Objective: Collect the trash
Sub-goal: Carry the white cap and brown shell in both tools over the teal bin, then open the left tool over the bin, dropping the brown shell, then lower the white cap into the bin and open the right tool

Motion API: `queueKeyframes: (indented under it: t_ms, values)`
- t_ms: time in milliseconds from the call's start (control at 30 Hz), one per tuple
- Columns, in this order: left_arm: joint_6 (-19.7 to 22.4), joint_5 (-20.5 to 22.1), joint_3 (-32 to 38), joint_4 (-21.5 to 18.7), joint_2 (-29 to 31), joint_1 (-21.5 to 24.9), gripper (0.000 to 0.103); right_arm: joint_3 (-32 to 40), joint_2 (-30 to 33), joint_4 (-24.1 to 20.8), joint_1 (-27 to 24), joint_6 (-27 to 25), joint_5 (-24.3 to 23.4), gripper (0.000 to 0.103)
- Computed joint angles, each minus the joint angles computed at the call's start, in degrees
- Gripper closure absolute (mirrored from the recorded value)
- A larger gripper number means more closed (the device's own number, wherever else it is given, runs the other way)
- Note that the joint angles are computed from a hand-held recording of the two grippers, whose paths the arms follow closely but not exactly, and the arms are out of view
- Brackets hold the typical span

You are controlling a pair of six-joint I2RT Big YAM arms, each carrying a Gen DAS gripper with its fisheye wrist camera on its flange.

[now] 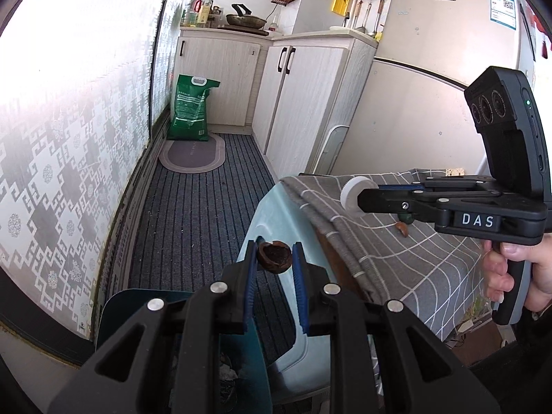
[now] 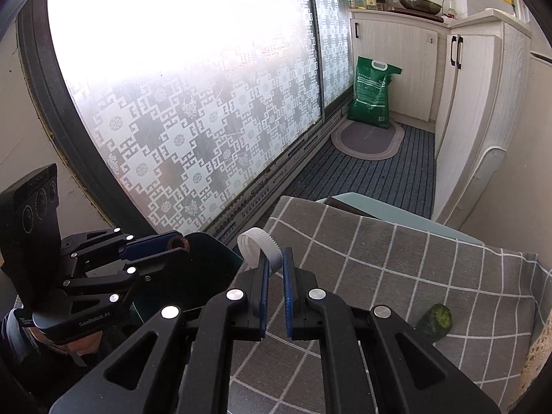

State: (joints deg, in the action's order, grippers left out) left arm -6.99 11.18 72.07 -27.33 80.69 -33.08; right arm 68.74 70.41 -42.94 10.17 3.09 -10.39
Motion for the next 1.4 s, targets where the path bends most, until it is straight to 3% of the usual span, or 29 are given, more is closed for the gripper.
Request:
queueKeyframes:
  t_ms: [467, 833, 1200, 1400]
  values:
    - [2.0, 1.2, -2.8, -5.1, 1.4, 6.1, 0.081, 6.8, 6.8, -3.9, 7.7, -0.6, 2.6, 0.096]
    - [5.8, -0.7, -3.8, -10.8, 5.4, 9.0, 0.081, 11.9, 13.6, -8.9, 12.3, -0.3, 5.2, 0.096]
    - [7.4, 0.9, -3.7, -16.5, 10.2, 11.6, 0.081, 16.5, 19.1, -12.7, 15.1, 0.5, 6.5, 0.096]
    - [8.8, -0.6, -4.4, -17.2, 10.8, 12.3, 0.081, 18.6, 22.4, -15.2, 16.4, 0.6, 7.4, 0.096]
